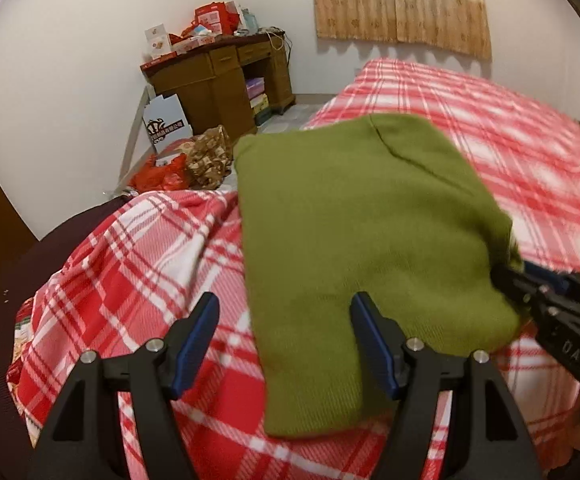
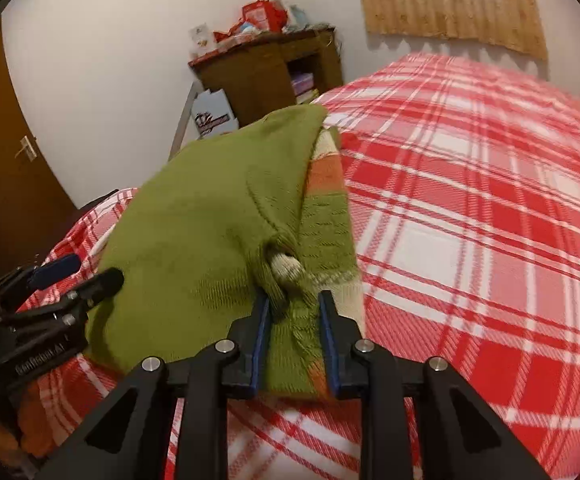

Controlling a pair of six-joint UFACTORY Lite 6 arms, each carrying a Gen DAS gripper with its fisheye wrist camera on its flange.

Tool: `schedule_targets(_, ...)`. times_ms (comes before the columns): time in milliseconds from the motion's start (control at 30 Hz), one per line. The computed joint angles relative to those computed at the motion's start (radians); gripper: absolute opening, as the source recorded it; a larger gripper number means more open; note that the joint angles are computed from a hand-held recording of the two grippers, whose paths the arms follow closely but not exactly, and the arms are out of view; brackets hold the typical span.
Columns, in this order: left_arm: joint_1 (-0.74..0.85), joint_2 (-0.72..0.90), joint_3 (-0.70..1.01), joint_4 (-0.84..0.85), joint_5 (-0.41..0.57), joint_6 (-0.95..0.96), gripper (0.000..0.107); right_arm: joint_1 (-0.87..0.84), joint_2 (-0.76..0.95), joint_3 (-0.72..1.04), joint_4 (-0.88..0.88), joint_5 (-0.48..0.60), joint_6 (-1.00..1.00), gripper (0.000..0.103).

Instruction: Fold small clothes

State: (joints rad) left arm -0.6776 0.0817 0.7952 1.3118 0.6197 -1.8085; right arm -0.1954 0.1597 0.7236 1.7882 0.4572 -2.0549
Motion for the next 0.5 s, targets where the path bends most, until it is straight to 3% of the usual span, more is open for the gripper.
schedule_targets(133, -0.019, -0.056, -0.037, -0.074, 0.001, 0.043, 0.071, -0.007, -0.195, -0.132, -0.078, -0.047, 0.094, 0.026)
schedule_targets(233, -0.094, -0.111, -0.082, -0.087, 0.068, 0.028, 0.071, -0.062, -0.354, -0.211, -0.246, -0.001, 0.27, 0.027)
schedule_targets(300, -0.149, -0.138, -0.101, -0.11, 0.12, 0.024, 0.071, -0.096, -0.466, -0.256, -0.356, 0.031, 0.407, 0.039)
schedule_targets(367, -0.204, -0.183, -0.118, -0.133, 0.168, 0.018, 0.074, -0.135, -0.618, -0.319, -0.444, 0.064, 0.52, 0.064)
schedule_targets(433, -0.265, -0.232, -0.136, -0.135, 0.233, 0.002, 0.079, -0.191, -0.751, -0.354, -0.526, 0.137, 0.607, 0.065)
schedule_targets(500, -0.341, -0.279, -0.139, -0.141, 0.323, -0.004, 0.094, -0.225, -0.872, -0.372, -0.617, 0.188, 0.704, 0.065)
